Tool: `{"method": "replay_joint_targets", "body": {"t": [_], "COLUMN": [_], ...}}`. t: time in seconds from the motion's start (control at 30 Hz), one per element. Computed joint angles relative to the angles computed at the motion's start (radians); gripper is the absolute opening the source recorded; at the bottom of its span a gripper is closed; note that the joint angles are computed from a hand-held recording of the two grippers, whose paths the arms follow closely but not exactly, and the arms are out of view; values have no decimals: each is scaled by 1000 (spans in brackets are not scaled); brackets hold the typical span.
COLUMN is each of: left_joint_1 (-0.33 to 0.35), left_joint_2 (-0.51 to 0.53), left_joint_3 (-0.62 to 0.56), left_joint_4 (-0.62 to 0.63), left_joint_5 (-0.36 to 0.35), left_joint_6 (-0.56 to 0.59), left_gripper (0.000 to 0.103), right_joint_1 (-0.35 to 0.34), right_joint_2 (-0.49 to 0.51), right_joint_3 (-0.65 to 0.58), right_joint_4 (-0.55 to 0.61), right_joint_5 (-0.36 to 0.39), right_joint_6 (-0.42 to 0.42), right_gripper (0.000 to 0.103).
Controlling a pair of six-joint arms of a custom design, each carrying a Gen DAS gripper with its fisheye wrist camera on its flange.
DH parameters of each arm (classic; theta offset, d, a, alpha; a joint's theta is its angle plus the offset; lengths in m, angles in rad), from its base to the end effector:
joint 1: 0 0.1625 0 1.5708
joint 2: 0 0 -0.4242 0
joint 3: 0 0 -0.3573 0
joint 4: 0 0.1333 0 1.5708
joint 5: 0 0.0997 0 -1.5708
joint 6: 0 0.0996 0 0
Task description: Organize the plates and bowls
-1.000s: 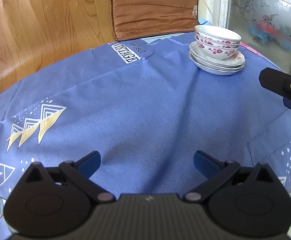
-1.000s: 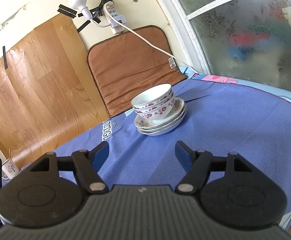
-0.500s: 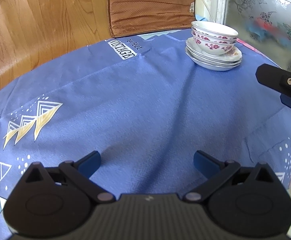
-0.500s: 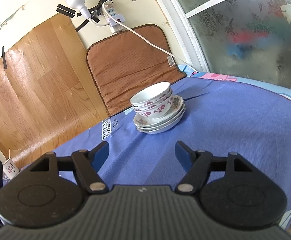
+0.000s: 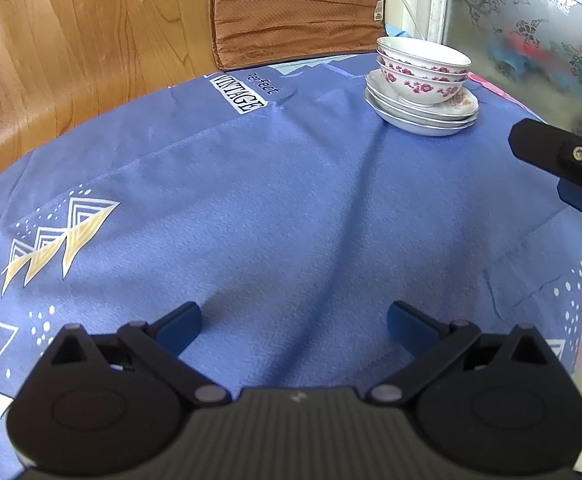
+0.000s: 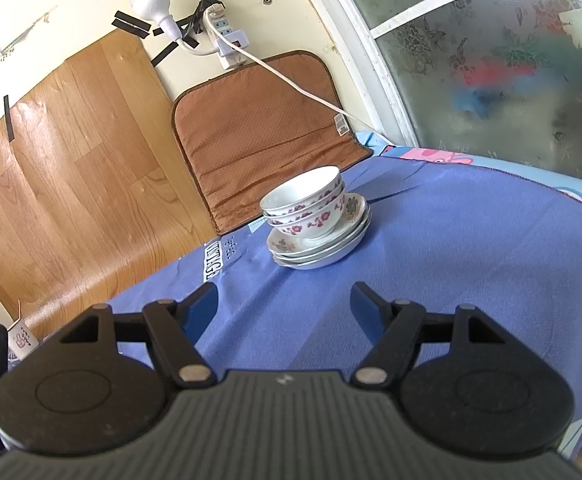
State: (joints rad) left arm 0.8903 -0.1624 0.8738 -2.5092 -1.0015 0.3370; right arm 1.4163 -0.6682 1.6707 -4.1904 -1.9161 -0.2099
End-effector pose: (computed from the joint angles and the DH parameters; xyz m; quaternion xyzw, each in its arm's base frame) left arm -0.3613 -0.7436 -0.0615 0.4367 0.8483 -0.1548 0.2563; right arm 0.0039 -0.6223 0.2281 -0.1054 -0.6835 0.6792 0.2458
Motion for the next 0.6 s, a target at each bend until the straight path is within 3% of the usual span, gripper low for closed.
{"method": "replay_joint_targets", "body": {"t": [0.6], "left_joint_1": [-4], "left_joint_2": [13], "left_joint_3": [-19], "left_joint_4": [20], "left_joint_5": [18], "left_joint_6": [-1], "left_gripper": [103], "right_joint_1": [-6], "right_joint_2": [-5], "right_joint_3": [4], "right_joint_4": [13], "right_joint_5": [6], "right_joint_6": [35], "right_gripper": [75]}}
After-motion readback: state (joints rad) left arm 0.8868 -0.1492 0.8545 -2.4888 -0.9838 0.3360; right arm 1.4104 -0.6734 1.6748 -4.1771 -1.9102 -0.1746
